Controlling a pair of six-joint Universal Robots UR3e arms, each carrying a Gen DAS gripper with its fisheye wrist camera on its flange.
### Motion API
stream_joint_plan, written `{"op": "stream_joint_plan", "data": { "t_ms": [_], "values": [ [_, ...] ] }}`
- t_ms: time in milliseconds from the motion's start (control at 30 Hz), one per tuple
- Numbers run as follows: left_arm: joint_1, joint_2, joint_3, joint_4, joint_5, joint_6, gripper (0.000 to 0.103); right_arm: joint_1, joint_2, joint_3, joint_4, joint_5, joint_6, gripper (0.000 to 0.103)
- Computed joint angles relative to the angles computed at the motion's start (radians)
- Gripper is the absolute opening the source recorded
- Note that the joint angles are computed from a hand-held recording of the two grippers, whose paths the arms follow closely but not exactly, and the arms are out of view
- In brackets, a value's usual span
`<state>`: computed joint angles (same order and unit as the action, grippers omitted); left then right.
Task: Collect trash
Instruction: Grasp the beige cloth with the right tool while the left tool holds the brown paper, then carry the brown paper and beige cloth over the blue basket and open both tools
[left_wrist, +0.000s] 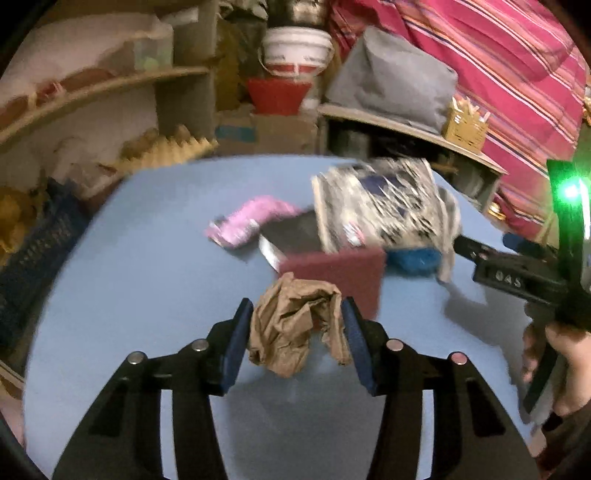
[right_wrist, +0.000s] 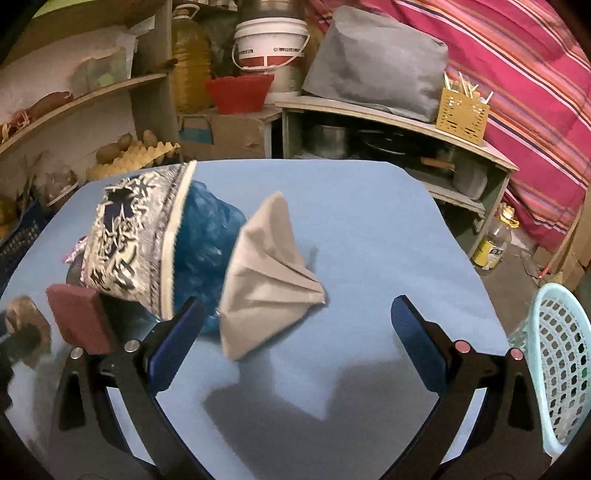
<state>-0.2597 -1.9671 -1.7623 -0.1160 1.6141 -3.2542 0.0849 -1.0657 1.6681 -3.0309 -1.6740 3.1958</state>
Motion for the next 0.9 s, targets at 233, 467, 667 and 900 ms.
{"op": "stream_joint_plan", "data": {
  "t_ms": [233, 467, 667, 900],
  "values": [
    [0.023, -0.039, 0.080, 0.006, 0.062, -0.025, 0.049, 0.001, 0.065, -0.101, 0.068, 0.021, 0.033, 0.075],
    [0.010, -0.085, 0.173, -0.037, 0.064, -0.037, 0.049, -0.092, 0.016, -0.031, 0.050, 0.203, 0.018, 0.022],
    [-0.028, -0.106, 0.225, -0.061, 0.079, -0.055, 0.049, -0.156, -0.062, 0.076, 0.004, 0.276, 0.002, 0.006],
    [-0.073, -0.119, 0.273, -0.083, 0.099, -0.075, 0.049, -0.218, -0.160, 0.188, -0.033, 0.333, -0.023, 0.004]
  ]
}}
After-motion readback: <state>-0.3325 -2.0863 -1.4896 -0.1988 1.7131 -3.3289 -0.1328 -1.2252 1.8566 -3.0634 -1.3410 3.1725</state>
